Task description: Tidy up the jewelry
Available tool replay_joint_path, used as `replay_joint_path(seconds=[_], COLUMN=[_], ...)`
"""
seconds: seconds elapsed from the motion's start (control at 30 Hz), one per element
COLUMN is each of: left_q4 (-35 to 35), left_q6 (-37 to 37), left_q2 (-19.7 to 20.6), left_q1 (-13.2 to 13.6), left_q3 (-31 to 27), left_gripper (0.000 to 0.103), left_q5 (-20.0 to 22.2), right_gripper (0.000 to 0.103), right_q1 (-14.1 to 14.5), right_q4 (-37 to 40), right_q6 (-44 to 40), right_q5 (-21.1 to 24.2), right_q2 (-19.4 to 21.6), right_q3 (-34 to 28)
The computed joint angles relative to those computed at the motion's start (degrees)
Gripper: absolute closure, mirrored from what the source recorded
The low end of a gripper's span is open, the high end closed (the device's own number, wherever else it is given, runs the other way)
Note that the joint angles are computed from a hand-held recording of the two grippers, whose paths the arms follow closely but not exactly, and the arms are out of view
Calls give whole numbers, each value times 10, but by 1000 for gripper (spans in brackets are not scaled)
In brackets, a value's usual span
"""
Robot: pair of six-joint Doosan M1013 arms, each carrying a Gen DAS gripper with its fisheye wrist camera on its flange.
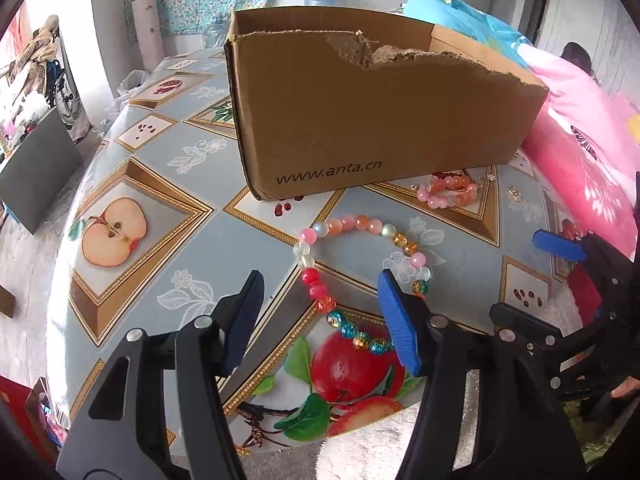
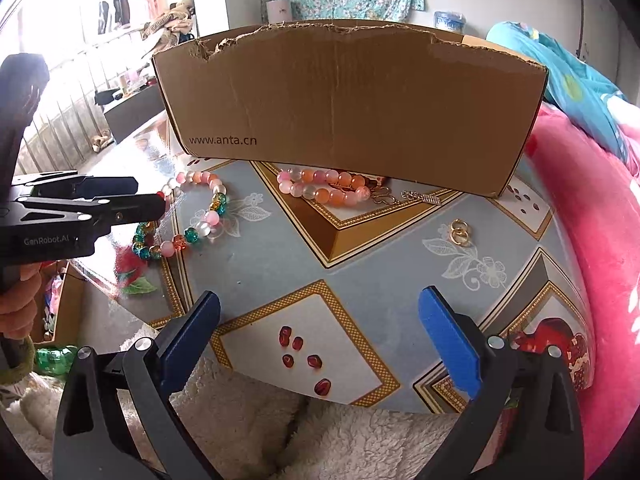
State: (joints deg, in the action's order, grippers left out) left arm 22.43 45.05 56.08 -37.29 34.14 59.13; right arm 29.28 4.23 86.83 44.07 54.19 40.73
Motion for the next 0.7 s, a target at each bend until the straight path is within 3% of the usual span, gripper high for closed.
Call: replay_joint_path(seconds=[0.2, 0.27, 0.4, 0.5, 0.7], left_q4=[-29, -29, -24, -15, 15], left_q6=[17, 10, -8, -19, -34], left_q2=[-5, -15, -29, -36, -48], left_q1=[7, 6, 5, 4, -1], left_q3=[12, 31, 61, 76, 100], left_gripper=[54, 54, 54, 55, 59], left_q5=[-17, -37, -70, -82, -86], right_gripper=[6, 6, 6, 7, 42], right_q1=[-3, -11, -21, -22, -14], right_q4=[23, 71, 209, 263, 227], right_q6=[-4, -16, -132, -178, -114], right_q5=[-5, 1, -12, 18, 158], right_q2=[-5, -6, -7, 14, 114], right_q3=[9, 8, 5, -39, -243])
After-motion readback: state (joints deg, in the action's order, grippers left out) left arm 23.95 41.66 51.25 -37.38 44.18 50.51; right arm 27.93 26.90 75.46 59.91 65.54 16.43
